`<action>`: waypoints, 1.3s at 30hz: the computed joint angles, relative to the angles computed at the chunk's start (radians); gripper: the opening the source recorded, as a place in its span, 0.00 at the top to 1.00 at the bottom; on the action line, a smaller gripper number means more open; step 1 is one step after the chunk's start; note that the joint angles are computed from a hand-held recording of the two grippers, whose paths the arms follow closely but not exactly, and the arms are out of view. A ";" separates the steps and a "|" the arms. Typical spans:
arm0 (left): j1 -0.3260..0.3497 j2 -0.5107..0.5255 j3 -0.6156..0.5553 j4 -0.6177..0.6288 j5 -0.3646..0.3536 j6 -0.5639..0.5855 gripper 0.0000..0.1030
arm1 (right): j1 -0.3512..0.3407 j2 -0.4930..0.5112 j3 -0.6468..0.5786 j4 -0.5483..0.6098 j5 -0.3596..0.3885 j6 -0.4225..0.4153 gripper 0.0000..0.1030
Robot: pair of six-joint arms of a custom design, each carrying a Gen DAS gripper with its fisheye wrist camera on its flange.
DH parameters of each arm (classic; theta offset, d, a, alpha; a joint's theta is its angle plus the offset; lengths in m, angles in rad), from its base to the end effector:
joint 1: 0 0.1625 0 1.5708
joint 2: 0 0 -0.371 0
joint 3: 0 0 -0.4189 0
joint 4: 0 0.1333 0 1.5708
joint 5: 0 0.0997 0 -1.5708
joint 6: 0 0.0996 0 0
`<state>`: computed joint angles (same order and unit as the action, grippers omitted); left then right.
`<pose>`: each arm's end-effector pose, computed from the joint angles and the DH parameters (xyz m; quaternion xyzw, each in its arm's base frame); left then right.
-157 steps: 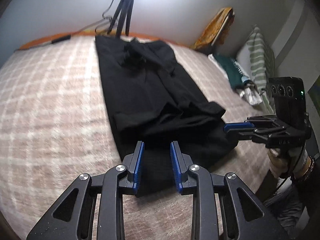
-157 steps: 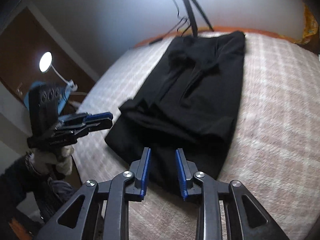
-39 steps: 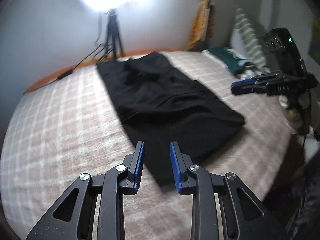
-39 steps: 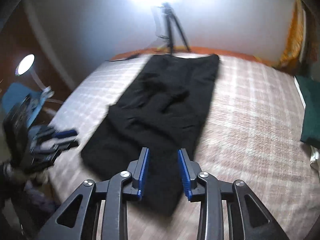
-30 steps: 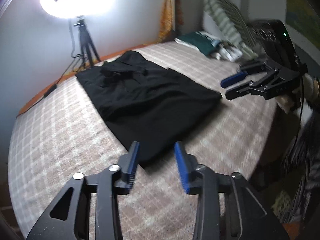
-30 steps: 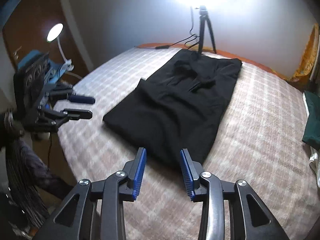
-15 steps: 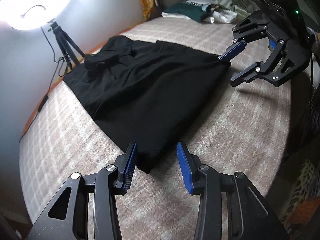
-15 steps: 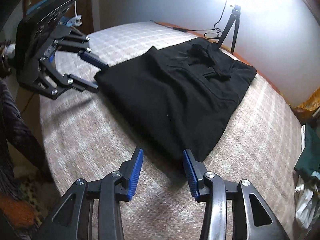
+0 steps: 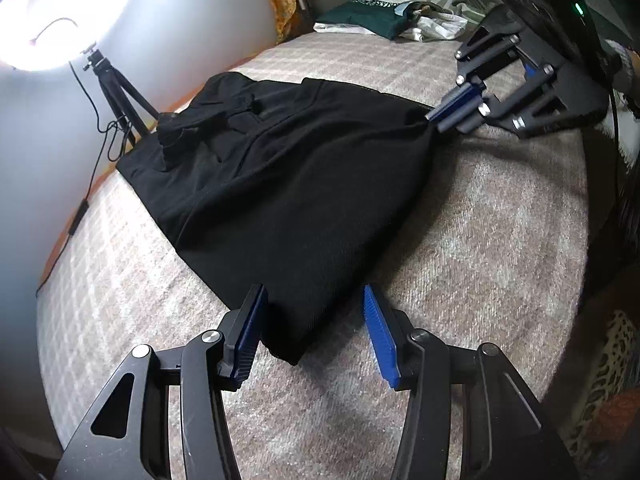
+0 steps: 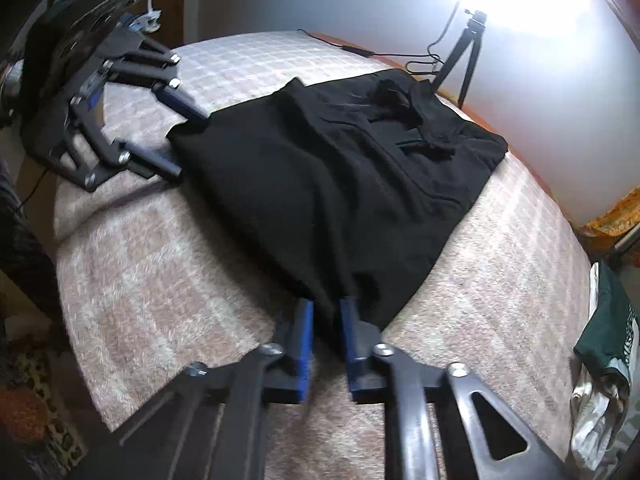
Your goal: Fold small clothes
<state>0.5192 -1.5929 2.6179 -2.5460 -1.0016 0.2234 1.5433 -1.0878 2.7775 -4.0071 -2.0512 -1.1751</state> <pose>-0.1717 -0.3135 0.0866 0.5767 0.7669 -0.0911 0.2666 0.0802 -0.2581 0.0780 0.4181 -0.8066 0.1668 0.3830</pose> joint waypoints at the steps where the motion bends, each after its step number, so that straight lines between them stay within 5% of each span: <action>1: -0.005 0.007 0.005 -0.019 0.006 0.014 0.53 | 0.001 -0.028 0.002 0.026 0.011 0.017 0.97; 4: -0.018 0.036 0.016 -0.084 0.027 0.053 0.56 | 0.012 -0.082 0.002 0.084 0.023 0.042 0.98; 6: -0.014 0.052 0.008 -0.087 0.024 0.059 0.87 | 0.021 -0.090 -0.001 0.096 0.023 0.050 0.98; 7: -0.018 0.075 0.003 -0.094 0.047 0.061 0.94 | 0.025 -0.088 -0.004 0.095 0.022 0.051 0.98; 16: 0.023 0.040 -0.041 -0.159 0.027 0.078 0.96 | 0.092 -0.137 -0.026 0.133 0.016 0.112 0.98; 26: 0.110 0.131 -0.206 -0.251 0.001 0.163 0.97 | 0.157 -0.300 -0.129 0.371 0.024 0.192 0.99; 39: 0.202 0.303 -0.399 -0.319 -0.016 0.261 0.97 | 0.201 -0.247 -0.358 0.549 -0.048 0.209 0.99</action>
